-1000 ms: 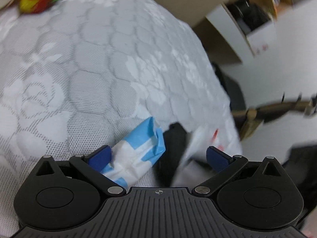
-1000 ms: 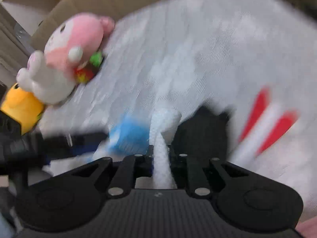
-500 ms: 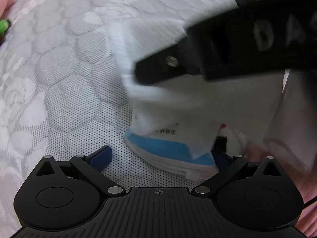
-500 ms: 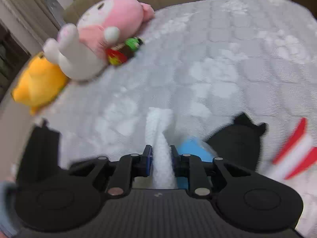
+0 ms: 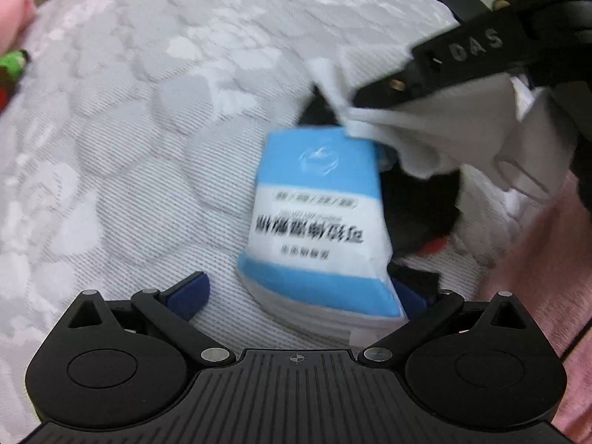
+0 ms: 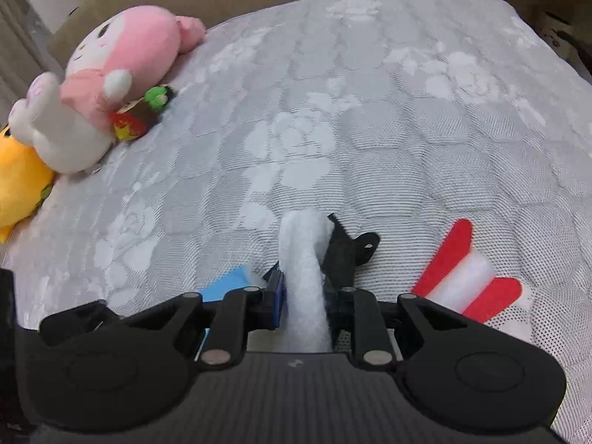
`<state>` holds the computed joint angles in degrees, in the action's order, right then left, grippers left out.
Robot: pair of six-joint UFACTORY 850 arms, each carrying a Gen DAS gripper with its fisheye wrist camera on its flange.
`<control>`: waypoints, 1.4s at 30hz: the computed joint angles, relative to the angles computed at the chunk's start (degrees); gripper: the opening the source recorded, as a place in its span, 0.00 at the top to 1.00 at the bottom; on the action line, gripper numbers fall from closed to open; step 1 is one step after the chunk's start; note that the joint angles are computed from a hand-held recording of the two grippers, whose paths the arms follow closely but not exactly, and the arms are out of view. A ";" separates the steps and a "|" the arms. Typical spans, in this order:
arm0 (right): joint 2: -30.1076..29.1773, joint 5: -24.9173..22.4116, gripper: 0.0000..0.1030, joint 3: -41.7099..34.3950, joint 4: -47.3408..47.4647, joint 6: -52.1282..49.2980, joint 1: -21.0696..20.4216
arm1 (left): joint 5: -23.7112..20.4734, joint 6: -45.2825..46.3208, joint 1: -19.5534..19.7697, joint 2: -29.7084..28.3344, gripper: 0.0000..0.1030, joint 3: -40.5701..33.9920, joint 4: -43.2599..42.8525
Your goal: Organize soft objects
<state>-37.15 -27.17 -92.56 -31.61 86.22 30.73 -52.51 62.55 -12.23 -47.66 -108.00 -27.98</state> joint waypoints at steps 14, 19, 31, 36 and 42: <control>8.97 7.97 0.79 15.88 -32.68 50.19 -2.75 | 3.21 -2.84 2.13 0.66 0.00 -1.96 -13.68; 9.29 10.13 0.79 17.39 -41.52 59.91 -3.31 | -1.77 -3.00 1.27 1.94 0.00 0.08 -21.92; 11.56 6.72 0.79 21.00 -54.94 77.30 -2.99 | 8.29 -18.09 -6.58 -0.79 0.00 0.27 -5.58; 11.27 6.29 0.79 20.53 -53.16 75.25 -2.94 | 13.54 -16.19 -7.64 0.06 0.00 1.44 -1.38; 10.39 8.98 0.79 19.55 -51.85 72.14 -3.36 | 26.11 -12.41 -8.39 3.67 0.00 7.01 10.41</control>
